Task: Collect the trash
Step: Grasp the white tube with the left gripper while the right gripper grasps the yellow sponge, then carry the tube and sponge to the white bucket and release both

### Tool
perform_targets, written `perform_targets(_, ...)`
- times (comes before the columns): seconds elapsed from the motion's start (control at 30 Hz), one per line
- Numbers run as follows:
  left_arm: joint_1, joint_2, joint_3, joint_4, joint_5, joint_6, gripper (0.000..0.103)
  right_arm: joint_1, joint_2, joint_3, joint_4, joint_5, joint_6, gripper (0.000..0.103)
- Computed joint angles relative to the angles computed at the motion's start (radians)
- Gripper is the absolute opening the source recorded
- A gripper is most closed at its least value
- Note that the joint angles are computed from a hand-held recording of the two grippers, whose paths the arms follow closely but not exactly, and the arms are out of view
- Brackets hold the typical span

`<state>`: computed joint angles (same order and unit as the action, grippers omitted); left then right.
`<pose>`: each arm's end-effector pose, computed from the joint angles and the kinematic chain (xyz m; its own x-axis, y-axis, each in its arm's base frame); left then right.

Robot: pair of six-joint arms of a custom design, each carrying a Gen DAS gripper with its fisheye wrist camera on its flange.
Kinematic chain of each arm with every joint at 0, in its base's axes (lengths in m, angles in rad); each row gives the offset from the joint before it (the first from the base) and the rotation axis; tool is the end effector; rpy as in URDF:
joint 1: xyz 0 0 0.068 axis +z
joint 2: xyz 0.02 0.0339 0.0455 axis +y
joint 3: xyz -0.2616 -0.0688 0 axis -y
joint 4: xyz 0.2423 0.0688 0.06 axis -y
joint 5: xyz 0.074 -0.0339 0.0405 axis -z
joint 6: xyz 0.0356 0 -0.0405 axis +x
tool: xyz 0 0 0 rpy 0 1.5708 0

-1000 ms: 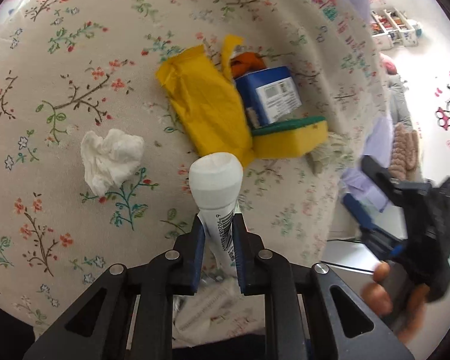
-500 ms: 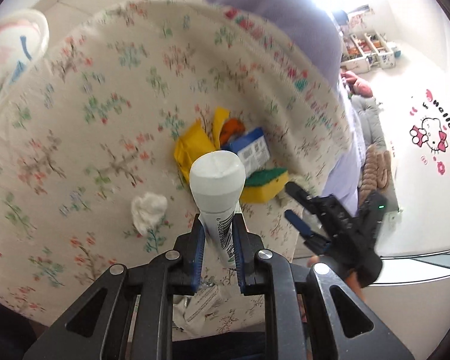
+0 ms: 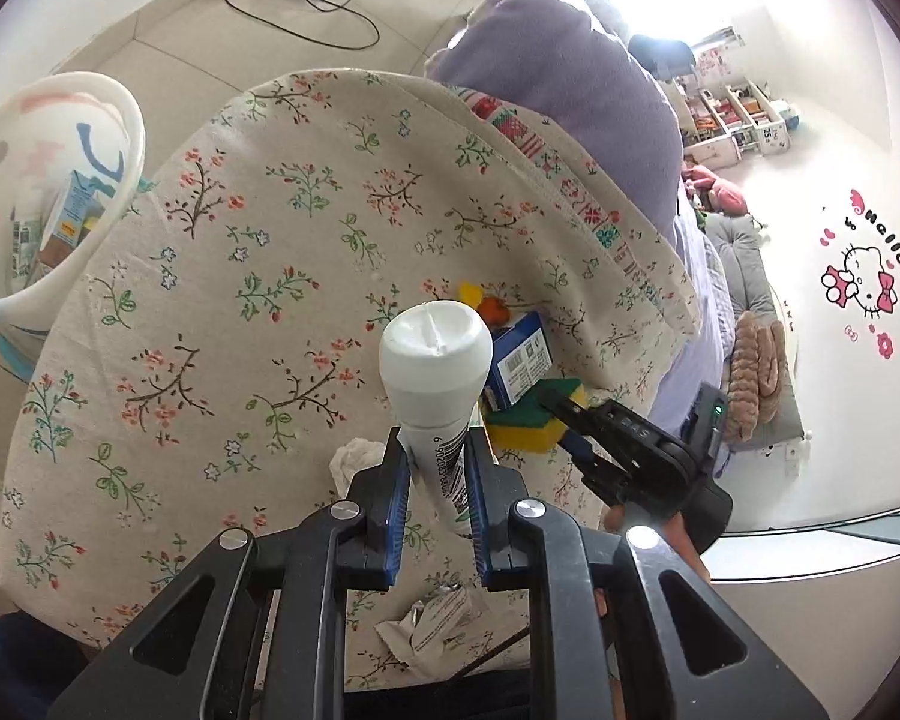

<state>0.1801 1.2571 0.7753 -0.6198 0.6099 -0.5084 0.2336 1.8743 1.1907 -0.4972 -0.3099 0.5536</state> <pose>0.2284 0.0209 0.2112 -0.8191 -0.5547 -0.1463 -0.3328 0.6672 -0.6664 0.3525 0.0950 0.1568 -0.9406 0.2909 -0.1751 0.1896 0.8778 0.4398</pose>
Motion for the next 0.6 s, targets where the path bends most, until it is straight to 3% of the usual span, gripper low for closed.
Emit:
perform_targets(0.03,0.000,-0.006,-0.004,0.002,-0.002,-0.005,0.019,0.001,-0.003,0.004,-0.016,0.012,-0.004,0.035)
perform_targets(0.17,0.038,-0.009,0.007,-0.022,0.029,0.024,0.019,-0.005,-0.160,-0.080,0.020,0.089,0.002,0.033)
perform_targets(0.3,0.083,-0.010,0.026,-0.052,0.038,0.066,0.019,-0.004,-0.265,-0.136,0.066,0.063,-0.043,0.033)
perform_targets(0.5,0.203,0.034,0.095,-0.149,0.051,0.169,0.019,0.090,-0.305,-0.135,0.083,0.071,-0.126,0.033)
perform_targets(0.6,0.337,0.075,0.158,-0.214,0.092,0.236,0.019,0.147,-0.291,-0.121,0.093,0.085,-0.140,0.033)
